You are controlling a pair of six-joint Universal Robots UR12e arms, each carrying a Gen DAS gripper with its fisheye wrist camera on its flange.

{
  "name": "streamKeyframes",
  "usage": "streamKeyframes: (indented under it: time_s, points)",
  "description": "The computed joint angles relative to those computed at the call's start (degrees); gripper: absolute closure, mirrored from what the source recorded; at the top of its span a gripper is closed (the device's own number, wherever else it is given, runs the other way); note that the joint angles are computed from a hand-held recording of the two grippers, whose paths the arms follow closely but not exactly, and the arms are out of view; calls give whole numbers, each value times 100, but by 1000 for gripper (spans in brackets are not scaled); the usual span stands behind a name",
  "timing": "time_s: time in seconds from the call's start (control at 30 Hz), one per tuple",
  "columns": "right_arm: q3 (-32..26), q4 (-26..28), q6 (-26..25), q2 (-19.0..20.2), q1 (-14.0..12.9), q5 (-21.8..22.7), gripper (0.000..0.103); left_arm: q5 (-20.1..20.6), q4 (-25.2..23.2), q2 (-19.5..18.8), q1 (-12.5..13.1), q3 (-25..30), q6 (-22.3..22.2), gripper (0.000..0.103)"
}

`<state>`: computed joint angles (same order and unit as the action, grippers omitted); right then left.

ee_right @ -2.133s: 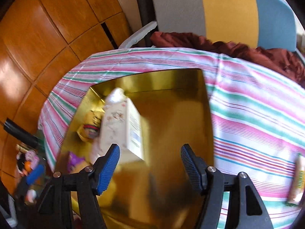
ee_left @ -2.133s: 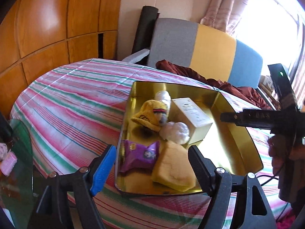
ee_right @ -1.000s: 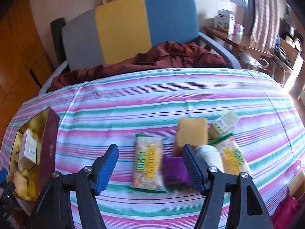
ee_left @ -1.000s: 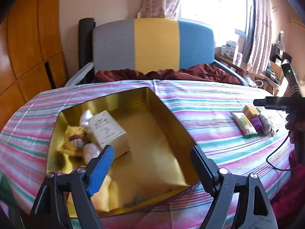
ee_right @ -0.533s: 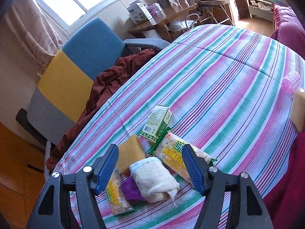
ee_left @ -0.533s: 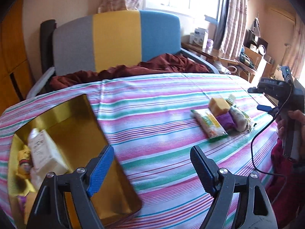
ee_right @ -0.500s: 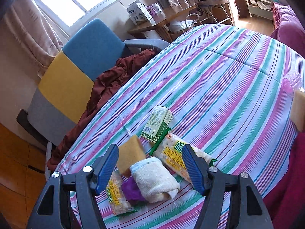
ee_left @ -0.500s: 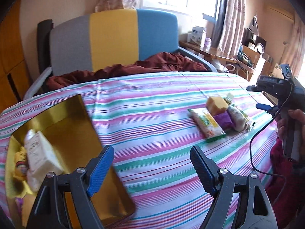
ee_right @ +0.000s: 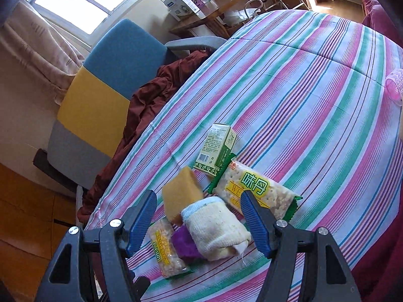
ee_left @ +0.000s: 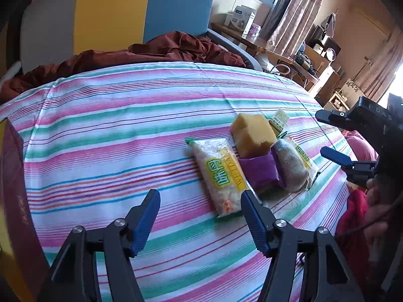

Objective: Organize objects
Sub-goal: 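Move both tools back toward the remaining pile of items, then grasp the WEIDAN snack bag with the left gripper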

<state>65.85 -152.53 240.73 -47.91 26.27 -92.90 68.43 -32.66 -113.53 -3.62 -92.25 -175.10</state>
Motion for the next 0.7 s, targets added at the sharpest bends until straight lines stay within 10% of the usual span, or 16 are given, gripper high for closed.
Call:
streamKeyframes:
  time_s: [0.4, 0.7]
  points:
    - [-55, 64, -13, 33, -11, 100, 33, 700, -364, -640, -363, 788, -81, 37]
    - [-64, 141, -48, 33, -29, 102, 33, 764, 663, -315, -177, 9, 227, 53]
